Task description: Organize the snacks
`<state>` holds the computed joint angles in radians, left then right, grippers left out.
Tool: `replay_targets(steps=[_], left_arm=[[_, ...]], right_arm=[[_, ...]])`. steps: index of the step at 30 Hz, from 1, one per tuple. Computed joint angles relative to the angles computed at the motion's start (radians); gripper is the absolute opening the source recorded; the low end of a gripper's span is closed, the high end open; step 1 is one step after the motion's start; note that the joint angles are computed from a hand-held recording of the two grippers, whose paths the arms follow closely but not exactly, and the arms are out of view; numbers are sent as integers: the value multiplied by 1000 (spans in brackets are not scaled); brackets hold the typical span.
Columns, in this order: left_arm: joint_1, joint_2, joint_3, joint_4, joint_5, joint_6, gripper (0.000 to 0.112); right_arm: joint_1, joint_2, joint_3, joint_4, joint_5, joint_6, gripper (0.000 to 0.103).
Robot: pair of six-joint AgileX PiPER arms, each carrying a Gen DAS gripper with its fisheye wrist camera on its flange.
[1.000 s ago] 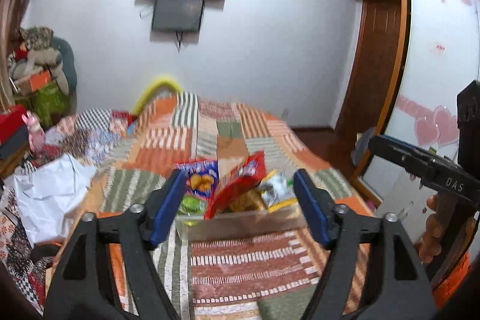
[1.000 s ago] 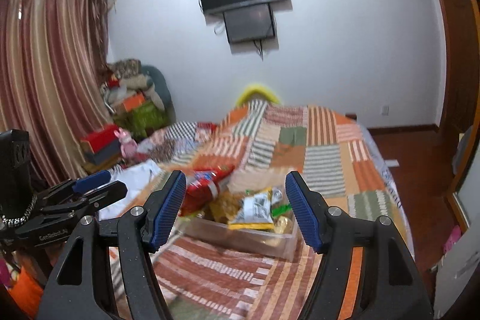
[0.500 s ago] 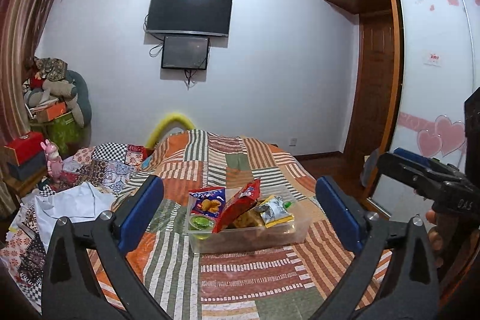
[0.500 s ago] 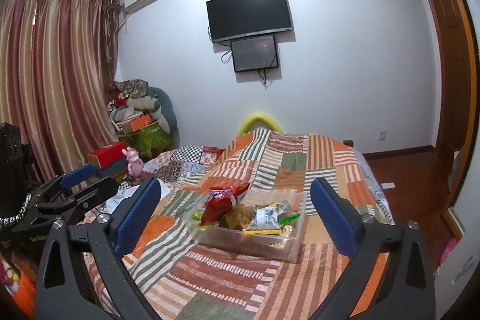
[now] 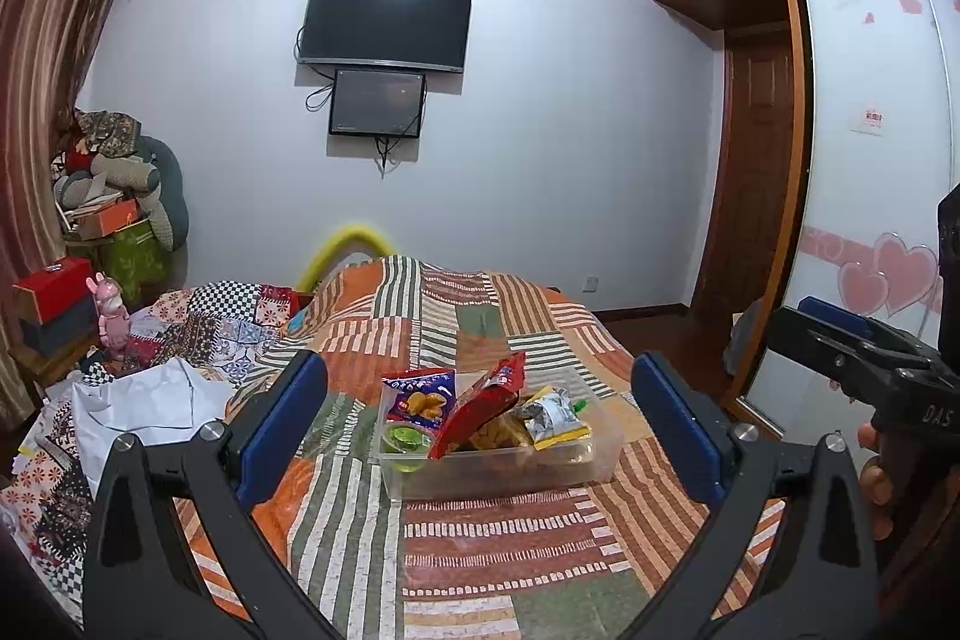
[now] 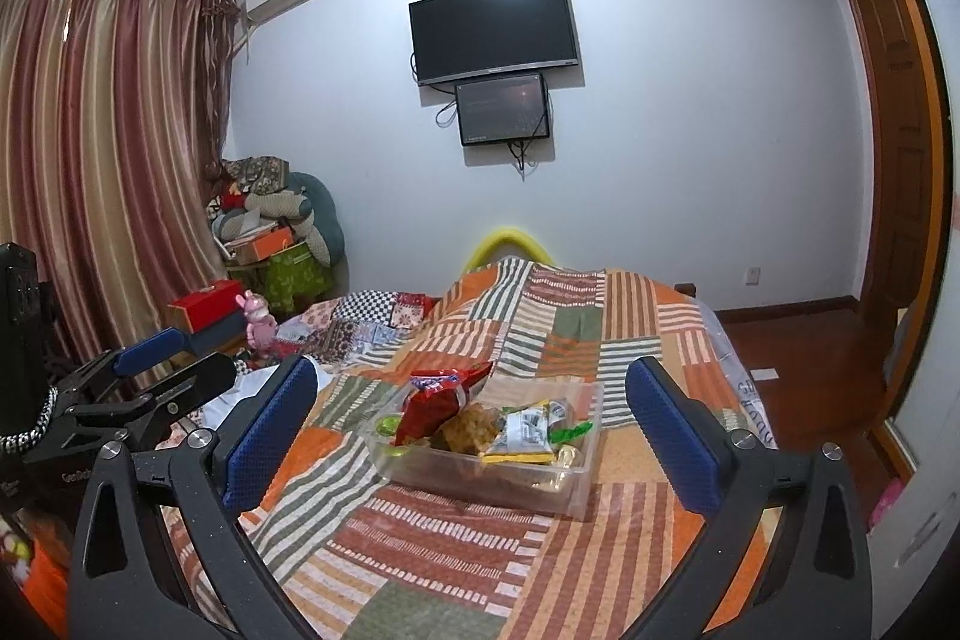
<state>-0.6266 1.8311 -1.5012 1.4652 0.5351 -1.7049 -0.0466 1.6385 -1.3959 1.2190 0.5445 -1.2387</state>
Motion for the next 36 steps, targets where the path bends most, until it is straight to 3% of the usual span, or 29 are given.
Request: replay_targets(steps=[36], left_arm=[[4,-13,-3,-39,-18,30,103]], right_arm=[[-13,-18,20,1,-2,-4,103]])
